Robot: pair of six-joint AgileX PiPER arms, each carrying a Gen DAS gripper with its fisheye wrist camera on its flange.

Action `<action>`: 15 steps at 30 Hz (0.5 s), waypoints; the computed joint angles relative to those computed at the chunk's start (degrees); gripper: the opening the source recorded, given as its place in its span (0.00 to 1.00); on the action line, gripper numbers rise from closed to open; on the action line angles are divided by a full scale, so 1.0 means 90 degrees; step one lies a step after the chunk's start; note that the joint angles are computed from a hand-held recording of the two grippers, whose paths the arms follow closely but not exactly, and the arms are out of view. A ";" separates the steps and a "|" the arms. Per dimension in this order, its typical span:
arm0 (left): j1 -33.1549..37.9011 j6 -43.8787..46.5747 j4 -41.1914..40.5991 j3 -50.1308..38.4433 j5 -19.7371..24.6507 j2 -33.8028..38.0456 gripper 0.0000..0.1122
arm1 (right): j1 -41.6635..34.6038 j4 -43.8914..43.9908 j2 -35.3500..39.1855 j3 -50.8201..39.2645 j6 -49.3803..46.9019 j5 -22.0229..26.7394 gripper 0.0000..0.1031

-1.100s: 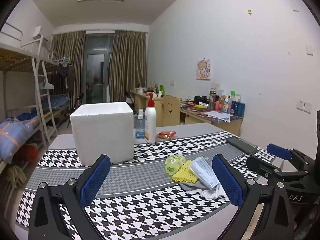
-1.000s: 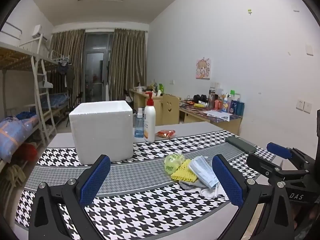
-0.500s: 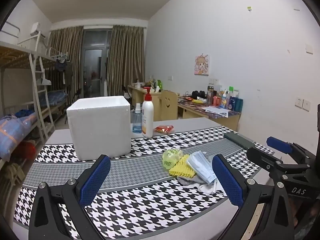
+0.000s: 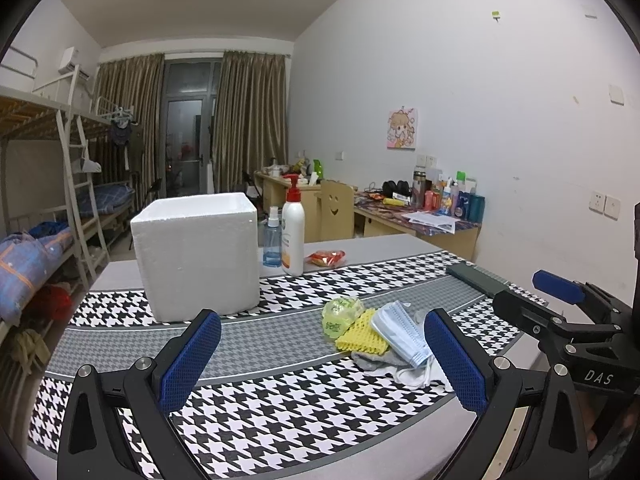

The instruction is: Organize soft objects

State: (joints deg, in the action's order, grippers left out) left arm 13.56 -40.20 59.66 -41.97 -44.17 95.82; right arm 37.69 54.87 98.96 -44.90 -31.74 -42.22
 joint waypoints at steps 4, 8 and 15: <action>-0.0002 0.0026 -0.0023 -0.0011 -0.0032 0.0039 0.91 | -0.0009 0.0015 -0.0015 -0.0013 -0.0024 0.0011 0.93; -0.0004 0.0120 -0.0114 -0.0011 -0.0038 0.0060 0.91 | -0.0043 -0.0064 -0.0005 0.0000 0.0069 0.0013 0.93; -0.0043 0.0092 -0.0126 -0.0060 0.0040 0.0088 0.91 | -0.0077 -0.0100 0.0008 -0.0015 0.0050 0.0065 0.93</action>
